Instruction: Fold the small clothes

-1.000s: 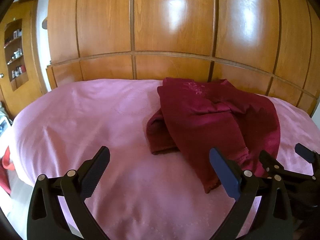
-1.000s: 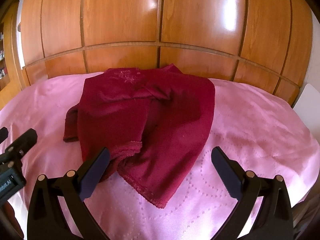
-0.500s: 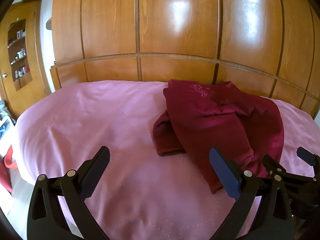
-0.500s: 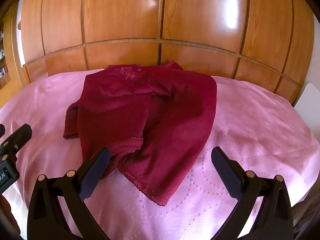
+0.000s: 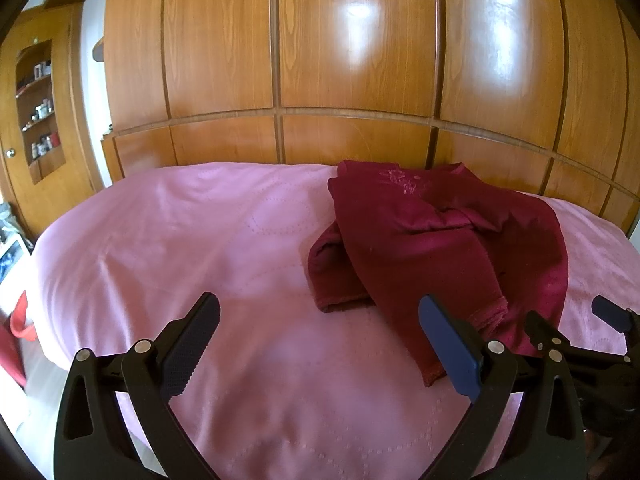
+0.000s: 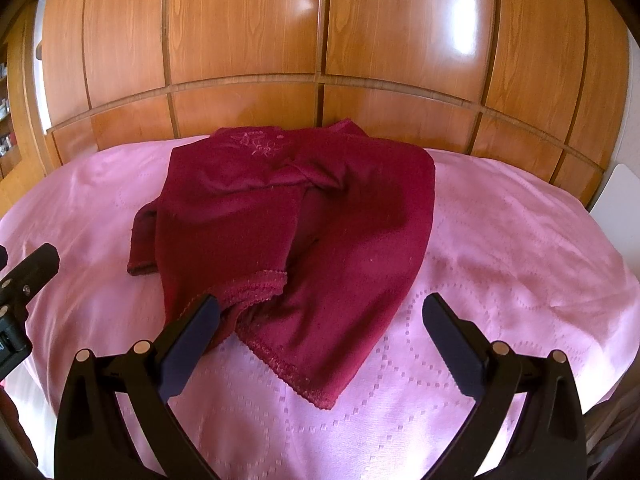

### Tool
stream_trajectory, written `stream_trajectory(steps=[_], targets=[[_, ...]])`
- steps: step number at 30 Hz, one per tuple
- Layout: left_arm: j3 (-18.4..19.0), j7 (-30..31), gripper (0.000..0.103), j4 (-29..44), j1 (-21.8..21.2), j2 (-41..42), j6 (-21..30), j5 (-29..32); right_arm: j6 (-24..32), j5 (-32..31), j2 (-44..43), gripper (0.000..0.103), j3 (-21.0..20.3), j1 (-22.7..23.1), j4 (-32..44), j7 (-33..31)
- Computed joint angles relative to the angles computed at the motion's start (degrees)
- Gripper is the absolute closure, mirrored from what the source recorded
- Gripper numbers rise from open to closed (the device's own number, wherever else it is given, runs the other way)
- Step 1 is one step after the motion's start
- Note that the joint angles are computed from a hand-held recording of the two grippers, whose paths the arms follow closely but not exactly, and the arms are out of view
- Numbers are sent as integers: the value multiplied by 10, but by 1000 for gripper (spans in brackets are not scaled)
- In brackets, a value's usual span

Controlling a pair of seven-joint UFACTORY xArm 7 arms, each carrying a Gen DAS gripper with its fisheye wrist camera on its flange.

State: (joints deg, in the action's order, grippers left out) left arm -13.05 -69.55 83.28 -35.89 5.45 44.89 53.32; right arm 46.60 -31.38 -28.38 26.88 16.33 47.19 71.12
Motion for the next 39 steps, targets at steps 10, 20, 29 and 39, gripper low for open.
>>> stream_trajectory(steps=[10, 20, 29, 39], targets=[[-1, 8, 4, -3, 3, -4, -1, -3, -5, 7, -2, 2, -4, 3, -6, -2], [-2, 19, 4, 7, -1, 4, 7, -10, -14, 19, -6, 2, -12, 3, -15, -11], [5, 42, 4, 23, -9, 22, 7, -31, -36, 36, -19, 2, -29, -1, -36, -25], [3, 233, 7, 7, 54, 54, -124, -355, -141, 178, -113, 2, -114, 13, -150, -102]])
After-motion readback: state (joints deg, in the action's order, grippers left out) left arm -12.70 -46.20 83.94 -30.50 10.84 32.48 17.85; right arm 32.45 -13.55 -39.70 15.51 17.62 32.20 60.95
